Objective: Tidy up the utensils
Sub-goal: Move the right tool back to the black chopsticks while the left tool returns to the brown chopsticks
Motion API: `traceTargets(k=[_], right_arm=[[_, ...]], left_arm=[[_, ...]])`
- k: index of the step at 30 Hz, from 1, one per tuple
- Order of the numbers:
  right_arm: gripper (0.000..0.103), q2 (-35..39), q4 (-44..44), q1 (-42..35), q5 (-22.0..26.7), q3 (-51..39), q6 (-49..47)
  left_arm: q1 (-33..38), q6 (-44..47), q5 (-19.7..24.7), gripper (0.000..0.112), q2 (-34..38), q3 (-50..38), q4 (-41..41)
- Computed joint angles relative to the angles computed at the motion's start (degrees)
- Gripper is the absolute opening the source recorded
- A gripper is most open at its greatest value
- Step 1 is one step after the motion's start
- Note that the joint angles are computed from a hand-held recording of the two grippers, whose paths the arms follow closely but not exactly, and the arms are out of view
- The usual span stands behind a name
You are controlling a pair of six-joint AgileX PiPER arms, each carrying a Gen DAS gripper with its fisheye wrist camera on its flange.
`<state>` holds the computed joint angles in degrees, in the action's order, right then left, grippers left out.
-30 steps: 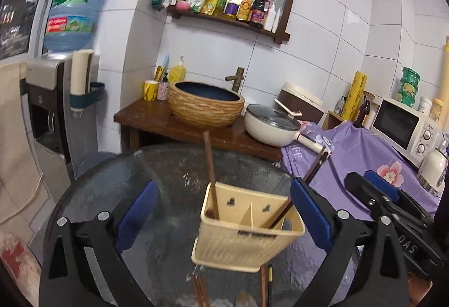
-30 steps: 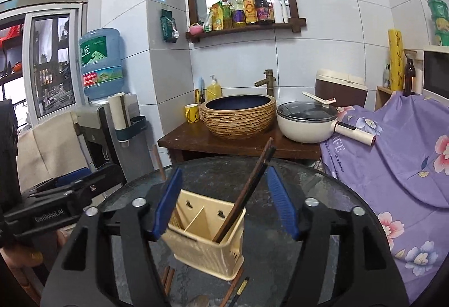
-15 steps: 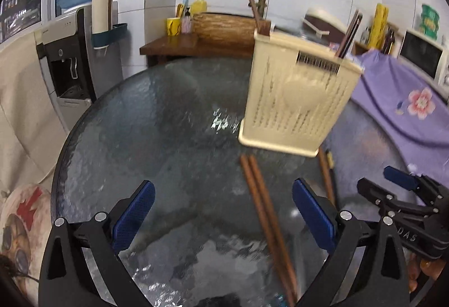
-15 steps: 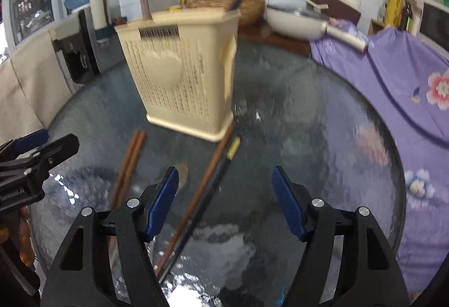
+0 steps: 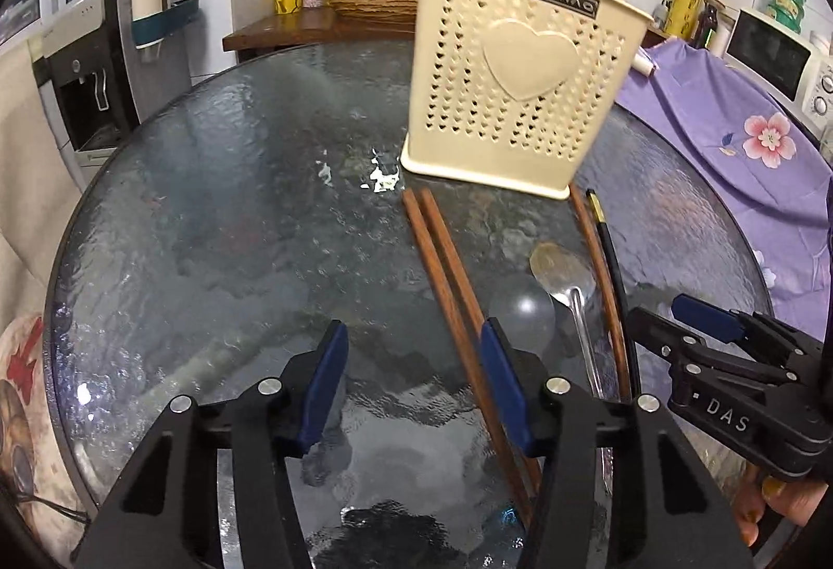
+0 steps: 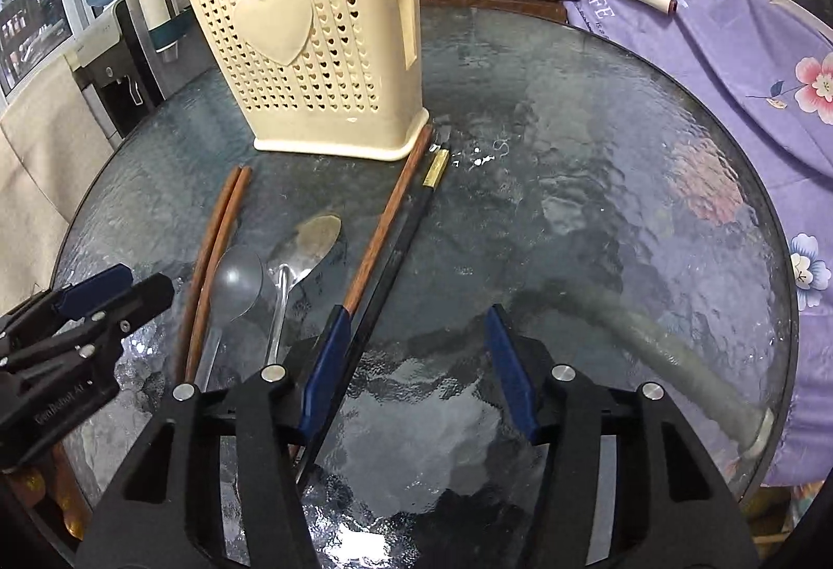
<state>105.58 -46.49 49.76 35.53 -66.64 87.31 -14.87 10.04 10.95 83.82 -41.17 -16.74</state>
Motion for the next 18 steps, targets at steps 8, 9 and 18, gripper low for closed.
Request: traceTargets(k=[8, 9, 18], right_arm=[[0.053, 0.9, 1.0, 0.2, 1.1, -1.1, -1.2], [0.053, 1.2, 1.0, 0.4, 2.3, -1.6, -1.7], [0.039, -0.3, 0.7, -0.7, 4.0, 0.7, -2.3]], left_arm=[[-1.0, -1.1, 0.5, 0.047, 1.4, -0.6, 0.8], [-1.3, -2.4, 0.5, 0.046, 1.7, -0.8, 2.2], [-1.3, -9.9, 0.7, 0.037, 2.2, -1.4, 10.6]])
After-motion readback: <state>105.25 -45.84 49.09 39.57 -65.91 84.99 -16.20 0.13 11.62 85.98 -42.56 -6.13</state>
